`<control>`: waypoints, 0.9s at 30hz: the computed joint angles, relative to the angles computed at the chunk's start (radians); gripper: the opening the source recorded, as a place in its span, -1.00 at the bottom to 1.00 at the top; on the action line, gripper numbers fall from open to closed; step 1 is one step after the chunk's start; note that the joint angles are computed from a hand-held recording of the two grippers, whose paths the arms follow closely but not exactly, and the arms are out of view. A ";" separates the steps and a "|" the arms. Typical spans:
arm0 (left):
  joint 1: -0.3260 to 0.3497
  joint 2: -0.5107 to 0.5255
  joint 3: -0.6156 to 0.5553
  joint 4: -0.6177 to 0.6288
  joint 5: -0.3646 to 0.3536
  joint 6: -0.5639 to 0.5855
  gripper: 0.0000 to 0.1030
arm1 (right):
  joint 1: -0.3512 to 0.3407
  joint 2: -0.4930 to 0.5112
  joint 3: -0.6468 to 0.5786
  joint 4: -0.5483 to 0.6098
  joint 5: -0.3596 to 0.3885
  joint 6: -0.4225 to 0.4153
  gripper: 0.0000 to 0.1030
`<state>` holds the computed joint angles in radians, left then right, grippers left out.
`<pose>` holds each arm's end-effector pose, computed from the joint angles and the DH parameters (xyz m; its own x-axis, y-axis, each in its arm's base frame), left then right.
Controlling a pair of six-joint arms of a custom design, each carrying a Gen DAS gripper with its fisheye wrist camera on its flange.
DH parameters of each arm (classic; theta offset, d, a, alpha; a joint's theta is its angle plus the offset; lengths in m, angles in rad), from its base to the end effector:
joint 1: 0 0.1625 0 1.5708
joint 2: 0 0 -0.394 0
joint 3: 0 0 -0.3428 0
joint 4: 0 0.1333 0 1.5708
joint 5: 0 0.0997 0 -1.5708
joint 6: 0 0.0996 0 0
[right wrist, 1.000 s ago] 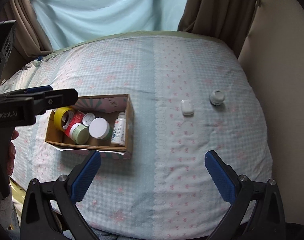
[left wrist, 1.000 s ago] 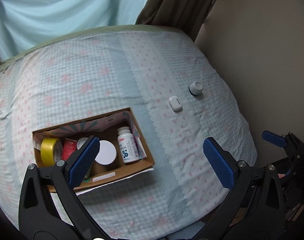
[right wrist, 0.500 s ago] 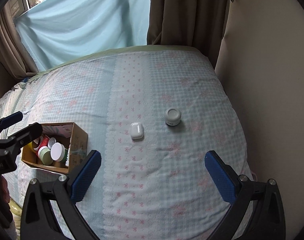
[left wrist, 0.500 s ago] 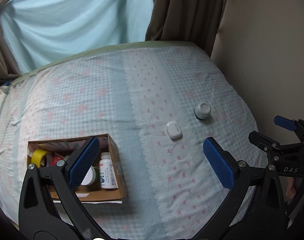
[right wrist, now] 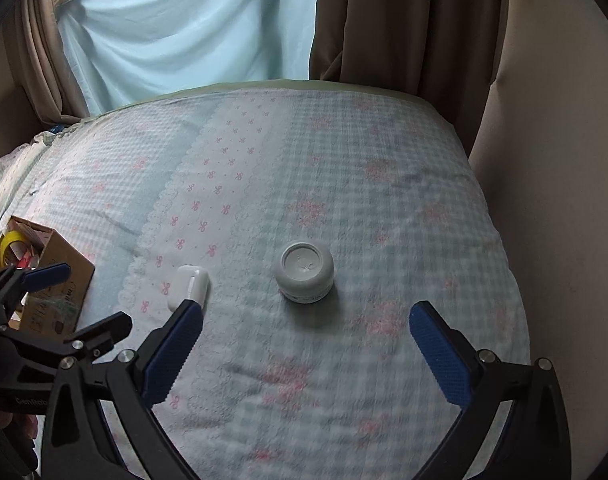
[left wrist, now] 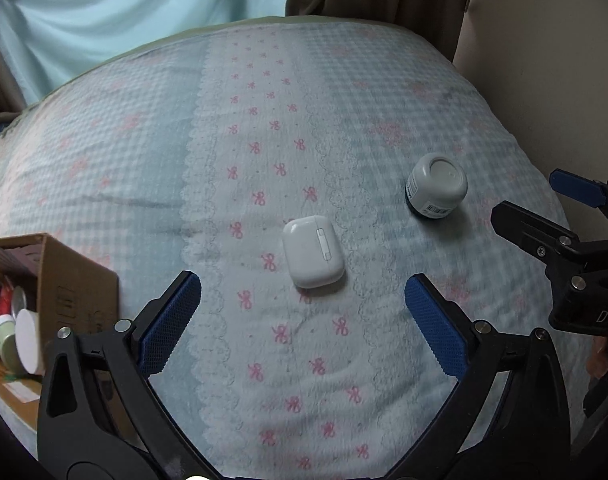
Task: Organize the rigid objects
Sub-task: 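Grasp the white earbud case with the left tool while the right tool grips the small white jar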
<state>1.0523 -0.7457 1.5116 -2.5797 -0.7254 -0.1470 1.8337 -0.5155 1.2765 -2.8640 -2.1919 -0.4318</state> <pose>-0.1412 -0.6669 0.1521 -0.7287 0.0471 -0.6832 0.3784 0.8592 -0.3444 0.2594 -0.6738 0.1011 -0.6892 -0.2812 0.6678 -0.5642 0.7866 -0.2510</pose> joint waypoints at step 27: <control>0.080 0.180 -0.130 -0.175 -0.013 0.058 -0.20 | -0.087 0.237 -0.269 -0.001 0.046 -0.080 0.02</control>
